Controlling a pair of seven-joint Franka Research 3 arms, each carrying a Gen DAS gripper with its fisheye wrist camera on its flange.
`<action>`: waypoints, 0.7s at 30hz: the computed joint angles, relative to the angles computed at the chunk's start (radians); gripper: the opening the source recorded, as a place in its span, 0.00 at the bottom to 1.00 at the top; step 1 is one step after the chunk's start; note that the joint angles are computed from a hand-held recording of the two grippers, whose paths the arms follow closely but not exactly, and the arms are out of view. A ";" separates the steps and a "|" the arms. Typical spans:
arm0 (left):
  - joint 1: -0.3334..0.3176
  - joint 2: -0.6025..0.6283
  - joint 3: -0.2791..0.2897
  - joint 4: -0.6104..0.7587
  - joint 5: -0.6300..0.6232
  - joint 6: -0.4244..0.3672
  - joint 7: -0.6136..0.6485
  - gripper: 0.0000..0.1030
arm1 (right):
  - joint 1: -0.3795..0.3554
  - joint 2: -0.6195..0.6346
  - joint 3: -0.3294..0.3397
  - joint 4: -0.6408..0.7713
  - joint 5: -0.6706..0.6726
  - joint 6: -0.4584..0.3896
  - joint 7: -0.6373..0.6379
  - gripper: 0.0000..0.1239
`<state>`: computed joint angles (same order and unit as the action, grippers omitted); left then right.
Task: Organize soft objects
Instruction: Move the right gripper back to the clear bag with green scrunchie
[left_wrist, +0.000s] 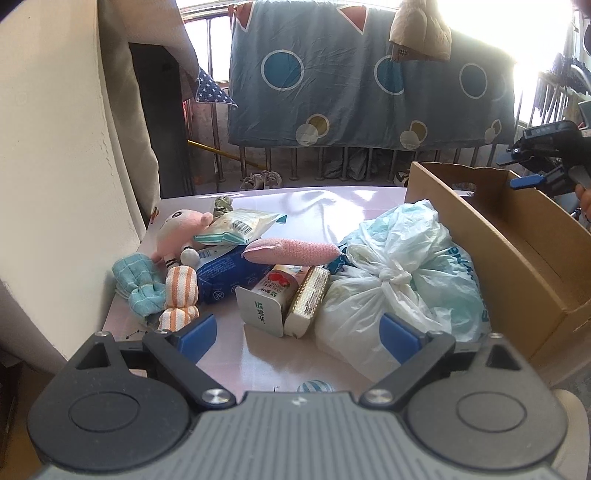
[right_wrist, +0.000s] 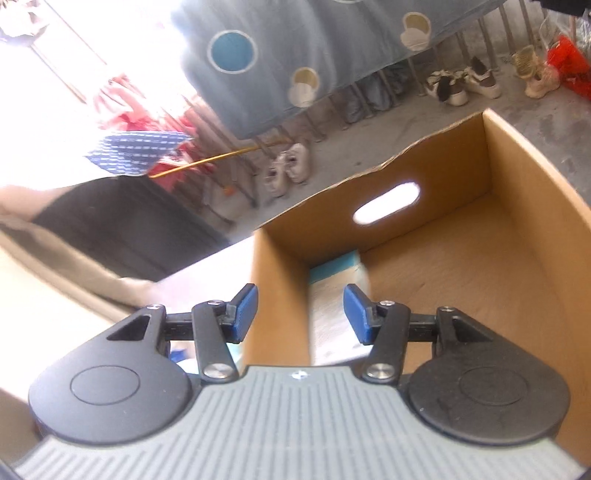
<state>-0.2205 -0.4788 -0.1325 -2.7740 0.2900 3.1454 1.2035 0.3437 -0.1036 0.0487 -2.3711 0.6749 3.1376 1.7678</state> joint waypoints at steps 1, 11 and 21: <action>-0.024 -0.011 0.028 -0.010 -0.007 0.002 0.009 0.93 | 0.035 -0.042 -0.013 -0.030 0.058 0.000 -0.040 0.41; -0.218 -0.106 0.244 -0.081 -0.152 -0.040 0.135 0.93 | 0.161 -0.113 0.020 -0.015 0.141 -0.068 -0.057 0.43; -0.243 -0.158 0.316 -0.116 -0.220 -0.016 0.207 1.00 | 0.200 0.041 0.073 0.216 0.214 -0.162 -0.140 0.48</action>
